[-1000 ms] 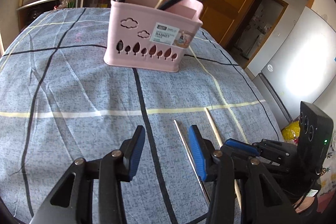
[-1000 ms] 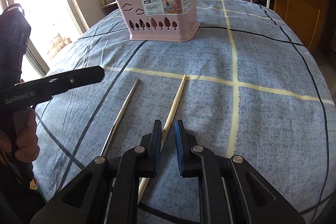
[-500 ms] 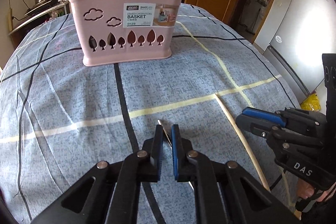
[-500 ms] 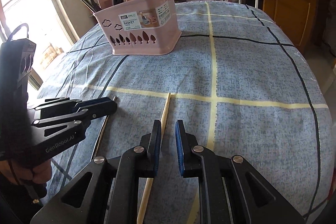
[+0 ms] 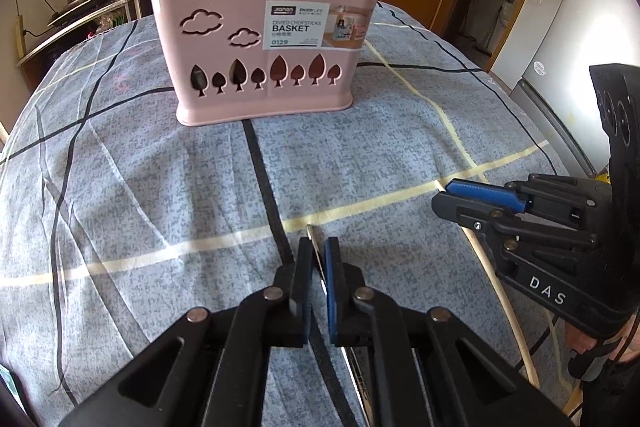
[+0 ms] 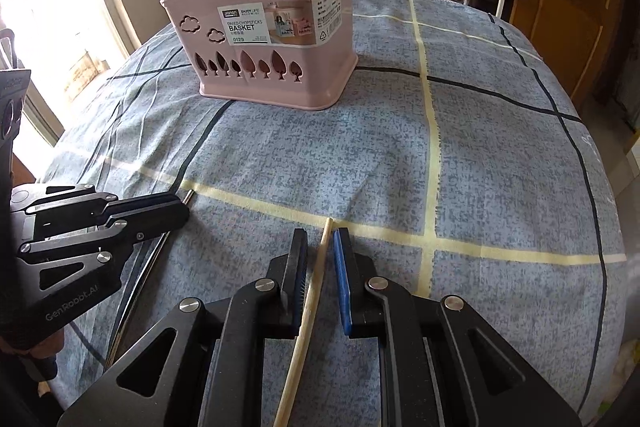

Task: Organize utensils
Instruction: 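Close the left tool on a silver chopstick while the right tool closes on a wooden chopstick, then lift both held chopsticks and carry them over the pink basket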

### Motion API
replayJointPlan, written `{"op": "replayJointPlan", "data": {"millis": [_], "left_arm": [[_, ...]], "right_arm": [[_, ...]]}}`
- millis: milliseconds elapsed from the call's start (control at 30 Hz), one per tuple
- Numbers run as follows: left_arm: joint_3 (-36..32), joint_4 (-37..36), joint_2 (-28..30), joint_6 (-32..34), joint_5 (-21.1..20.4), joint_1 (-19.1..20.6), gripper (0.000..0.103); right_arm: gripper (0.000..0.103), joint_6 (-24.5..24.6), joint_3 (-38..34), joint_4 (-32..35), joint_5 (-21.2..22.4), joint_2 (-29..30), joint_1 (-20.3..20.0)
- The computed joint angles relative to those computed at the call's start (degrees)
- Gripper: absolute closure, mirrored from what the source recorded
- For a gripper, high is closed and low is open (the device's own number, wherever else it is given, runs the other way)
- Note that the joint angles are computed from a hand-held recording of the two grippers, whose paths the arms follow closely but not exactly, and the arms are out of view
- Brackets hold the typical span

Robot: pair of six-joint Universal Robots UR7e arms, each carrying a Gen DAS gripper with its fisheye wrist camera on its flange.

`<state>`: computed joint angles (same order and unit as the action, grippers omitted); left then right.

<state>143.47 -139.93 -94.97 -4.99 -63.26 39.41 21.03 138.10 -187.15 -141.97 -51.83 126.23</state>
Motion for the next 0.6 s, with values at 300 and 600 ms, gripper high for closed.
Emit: {"op": "replayJointPlan", "data": {"millis": [300,600], "left_arm": [[-0.97,-0.27,1.48,-0.30,0.15,0.03,0.098],[-4.06,1.51,-4.64,0.31,-0.01,-2.91,0.099]], "right_arm": [[0.098,-1.51,0.73,-4.33,1.82,-0.45,-0.12],[0.098,-4.80,-0.14,-9.18,-1.00,-3.66,5.31]]}}
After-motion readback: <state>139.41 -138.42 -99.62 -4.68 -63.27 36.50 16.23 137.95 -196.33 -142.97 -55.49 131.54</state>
